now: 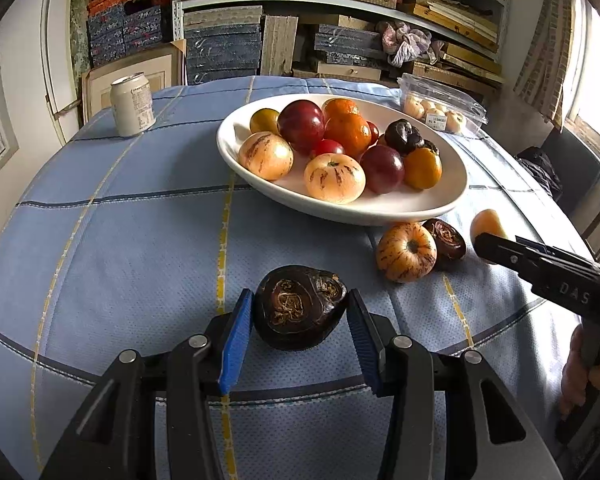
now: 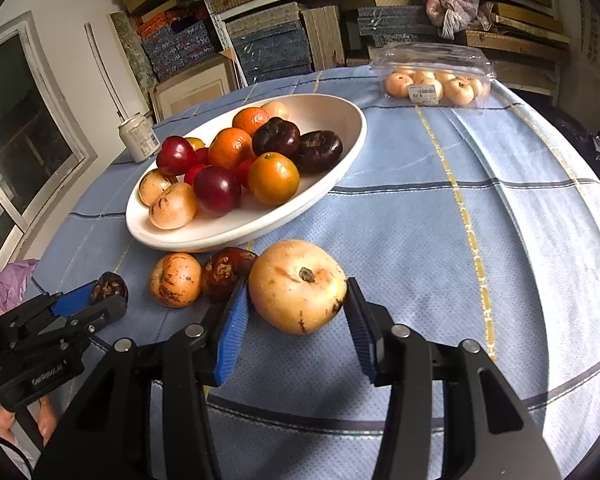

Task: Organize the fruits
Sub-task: 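Grasp a dark brown fruit with the left tool while the right tool grasps a pale yellow apple, then carry the dark brown fruit and pale yellow apple over the plate and release both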

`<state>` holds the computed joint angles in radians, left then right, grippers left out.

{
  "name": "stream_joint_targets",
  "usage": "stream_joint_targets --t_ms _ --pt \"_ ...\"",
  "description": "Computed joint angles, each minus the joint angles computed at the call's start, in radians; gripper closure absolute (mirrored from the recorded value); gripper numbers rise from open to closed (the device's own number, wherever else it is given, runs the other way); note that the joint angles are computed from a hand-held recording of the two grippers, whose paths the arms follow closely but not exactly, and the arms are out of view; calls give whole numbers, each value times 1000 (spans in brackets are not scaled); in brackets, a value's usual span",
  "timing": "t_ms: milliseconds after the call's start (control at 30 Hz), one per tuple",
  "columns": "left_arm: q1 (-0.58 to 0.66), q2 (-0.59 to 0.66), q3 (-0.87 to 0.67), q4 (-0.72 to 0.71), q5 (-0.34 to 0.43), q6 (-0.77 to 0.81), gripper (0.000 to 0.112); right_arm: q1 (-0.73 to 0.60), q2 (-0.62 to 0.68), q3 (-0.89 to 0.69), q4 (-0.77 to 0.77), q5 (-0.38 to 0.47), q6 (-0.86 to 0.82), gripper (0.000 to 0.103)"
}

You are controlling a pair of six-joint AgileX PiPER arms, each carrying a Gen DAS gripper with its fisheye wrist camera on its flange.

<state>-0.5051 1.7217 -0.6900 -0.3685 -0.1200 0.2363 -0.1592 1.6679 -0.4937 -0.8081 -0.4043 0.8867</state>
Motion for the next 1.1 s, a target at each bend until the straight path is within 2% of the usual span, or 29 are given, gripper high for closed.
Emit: stream_joint_targets --t_ms 67,167,300,400,600,933,1100 --pt "9 -2 3 81 -1 -85 65 -17 -13 21 -19 -18 13 57" --pt "8 -7 14 14 -16 -23 65 -46 -51 67 -22 -43 12 56" --pt "-18 -37 56 -195 -59 169 65 -64 -150 169 29 -87 -45 56" --pt "-61 -70 98 -383 -114 336 65 -40 -237 259 122 -105 -137 56" --pt "-148 -132 165 -570 -220 476 65 40 -402 371 266 -90 -235 57" --pt "-193 -185 205 -636 -291 510 65 84 -489 411 324 -53 -256 57" --pt "-199 -193 203 -658 -303 532 65 53 -549 406 214 -16 -157 57"
